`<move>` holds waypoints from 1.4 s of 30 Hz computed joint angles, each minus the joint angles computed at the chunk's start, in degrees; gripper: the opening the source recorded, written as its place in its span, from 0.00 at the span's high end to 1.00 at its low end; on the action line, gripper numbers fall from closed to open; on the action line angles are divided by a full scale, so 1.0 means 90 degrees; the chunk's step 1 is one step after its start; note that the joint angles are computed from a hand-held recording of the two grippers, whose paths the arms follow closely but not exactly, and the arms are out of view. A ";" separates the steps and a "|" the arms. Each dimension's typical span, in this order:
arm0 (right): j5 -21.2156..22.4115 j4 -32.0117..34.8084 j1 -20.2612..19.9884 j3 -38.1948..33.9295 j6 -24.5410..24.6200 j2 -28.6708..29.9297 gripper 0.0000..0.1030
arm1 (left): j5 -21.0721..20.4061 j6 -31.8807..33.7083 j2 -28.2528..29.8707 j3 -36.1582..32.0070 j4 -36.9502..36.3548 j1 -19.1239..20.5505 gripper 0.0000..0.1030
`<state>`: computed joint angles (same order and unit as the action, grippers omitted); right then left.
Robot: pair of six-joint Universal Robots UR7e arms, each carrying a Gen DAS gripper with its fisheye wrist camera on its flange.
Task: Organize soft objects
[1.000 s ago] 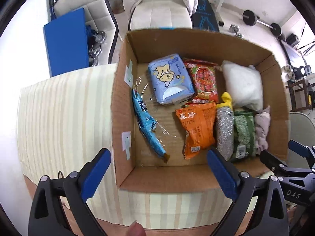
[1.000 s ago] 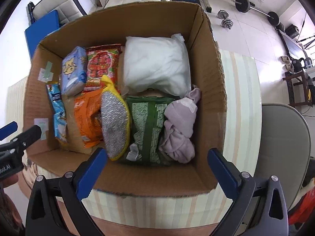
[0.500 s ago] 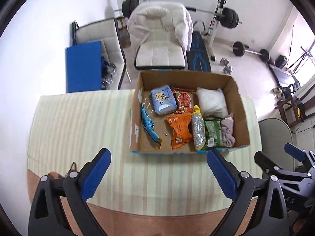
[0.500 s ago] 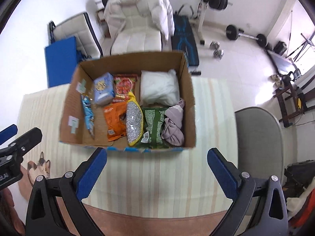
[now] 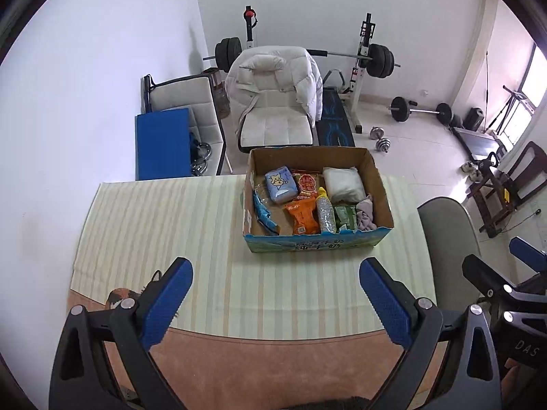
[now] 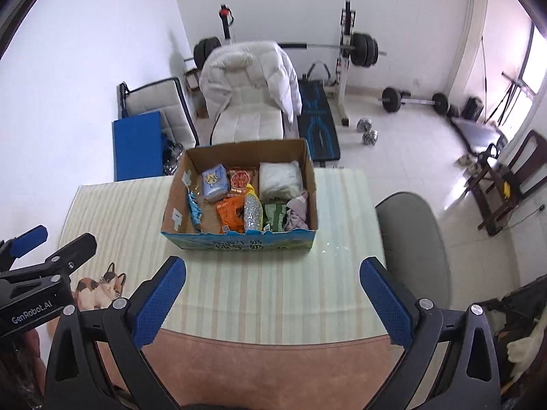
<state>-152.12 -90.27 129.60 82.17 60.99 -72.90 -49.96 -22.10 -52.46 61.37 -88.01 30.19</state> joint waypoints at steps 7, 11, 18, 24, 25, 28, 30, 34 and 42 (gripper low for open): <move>-0.0229 0.1294 0.0760 -0.0578 0.0955 0.0109 0.00 | -0.0041 -0.0214 -0.0373 0.0043 0.0103 -0.0279 0.03; -0.0372 0.1975 0.1035 -0.0900 0.1474 0.0191 0.00 | 0.0036 -0.0148 -0.0463 0.0114 -0.0009 -0.0369 0.03; -0.0611 0.2947 0.1173 -0.1301 0.2239 0.0323 0.00 | 0.0180 -0.0070 -0.0487 0.0233 -0.0225 -0.0425 0.03; -0.0651 0.2658 0.1036 -0.1163 0.2151 0.0261 0.00 | 0.0335 -0.0011 -0.0503 0.0321 -0.0414 -0.0454 0.03; -0.0668 0.2658 0.1033 -0.1162 0.2160 0.0262 0.00 | 0.0354 -0.0009 -0.0507 0.0336 -0.0438 -0.0457 0.03; -0.0729 0.2752 0.1008 -0.1209 0.2230 0.0284 0.00 | 0.0377 0.0016 -0.0476 0.0332 -0.0496 -0.0448 0.03; -0.0783 0.2940 0.0987 -0.1286 0.2345 0.0309 0.00 | 0.0385 0.0014 -0.0464 0.0329 -0.0505 -0.0452 0.03; -0.0825 0.3007 0.0953 -0.1343 0.2373 0.0324 0.00 | 0.0367 0.0035 -0.0445 0.0304 -0.0512 -0.0446 0.03; -0.0862 0.2967 0.0906 -0.1357 0.2293 0.0327 0.00 | 0.0337 0.0055 -0.0391 0.0246 -0.0508 -0.0438 0.03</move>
<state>-159.88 -63.57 137.76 69.95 81.63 -69.96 -46.92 -21.61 -55.99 63.58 -92.59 26.24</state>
